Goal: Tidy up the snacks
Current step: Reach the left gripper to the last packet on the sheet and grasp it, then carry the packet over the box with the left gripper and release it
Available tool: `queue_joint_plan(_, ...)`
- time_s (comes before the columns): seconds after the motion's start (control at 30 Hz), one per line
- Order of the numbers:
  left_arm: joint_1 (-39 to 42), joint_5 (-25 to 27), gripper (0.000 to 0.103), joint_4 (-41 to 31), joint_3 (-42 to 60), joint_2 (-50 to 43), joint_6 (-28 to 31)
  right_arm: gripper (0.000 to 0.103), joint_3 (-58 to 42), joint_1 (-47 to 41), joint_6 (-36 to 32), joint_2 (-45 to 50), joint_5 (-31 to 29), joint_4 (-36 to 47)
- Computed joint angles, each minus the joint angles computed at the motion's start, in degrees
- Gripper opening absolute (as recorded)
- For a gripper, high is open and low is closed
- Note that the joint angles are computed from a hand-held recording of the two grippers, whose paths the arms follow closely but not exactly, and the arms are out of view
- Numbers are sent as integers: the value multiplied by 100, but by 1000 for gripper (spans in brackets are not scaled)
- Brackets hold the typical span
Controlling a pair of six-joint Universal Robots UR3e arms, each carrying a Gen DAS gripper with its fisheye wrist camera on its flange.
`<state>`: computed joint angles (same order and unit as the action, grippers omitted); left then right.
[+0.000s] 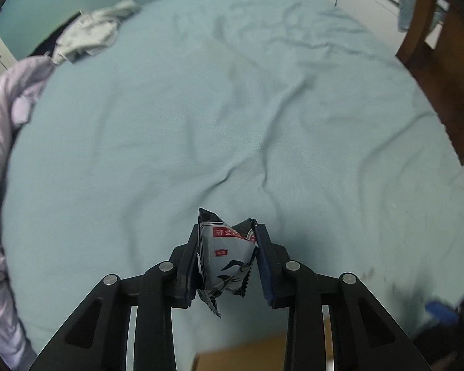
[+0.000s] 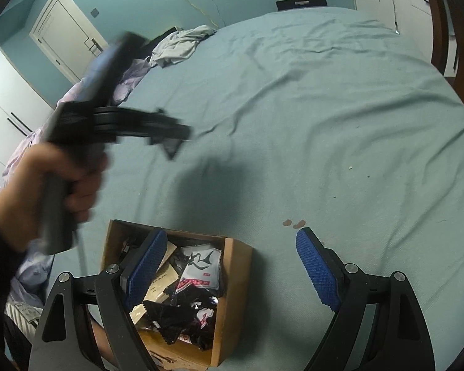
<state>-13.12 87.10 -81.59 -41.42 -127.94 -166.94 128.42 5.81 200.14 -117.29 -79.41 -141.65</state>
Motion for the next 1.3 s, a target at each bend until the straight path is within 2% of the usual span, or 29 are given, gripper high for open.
queue_joint_plan(0.13,266,-21,31,312,-1478,1479,470,85,-65,318,216,-113,-423,46)
queue_joint_plan(0.3,808,-533,32,185,-2832,3137,1106,85,-32,703,516,-429,-917,109)
queue_joint_plan(0.37,984,-676,32,171,-3507,3776,1448,85,-66,1015,679,-480,-1323,141)
queue_joint_plan(0.53,1317,-1073,32,625,-5381,5171,1744,85,-192,1665,1038,-759,-1974,511)
queue_joint_plan(0.6,1406,-1221,32,852,-5915,5383,1684,85,-37,1631,1136,-1143,-1832,665)
queue_joint_plan(0.67,1333,-1260,32,856,-6009,5325,1645,85,125,1313,954,-1498,-1382,857)
queue_joint_plan(0.73,1251,-1352,32,1209,-6298,5362,1665,85,192,1030,763,-1691,-1052,1040)
queue_joint_plan(0.8,1007,-1147,33,1538,-6377,5124,1515,85,117,1123,765,-1425,-1194,901)
queue_joint_plan(0.9,924,-1096,41,1829,-6504,4914,1332,85,-125,1235,652,-856,-1332,762)
queue_joint_plan(0.97,777,-787,55,2084,-6577,4859,1160,85,-312,1363,610,-474,-1460,727)
queue_joint_plan(1.0,678,-539,75,2218,-6593,4859,1061,85,-398,1371,563,-384,-1477,765)
queue_joint_plan(1.03,673,-464,89,2289,-6637,4928,1025,85,-423,1388,491,-299,-1473,733)
queue_joint_plan(1.17,889,-569,98,2317,-6692,5216,916,85,-686,1338,382,116,-1427,808)
queue_joint_plan(1.3,935,-413,98,2500,-6741,5332,816,85,-789,1417,407,289,-1466,721)
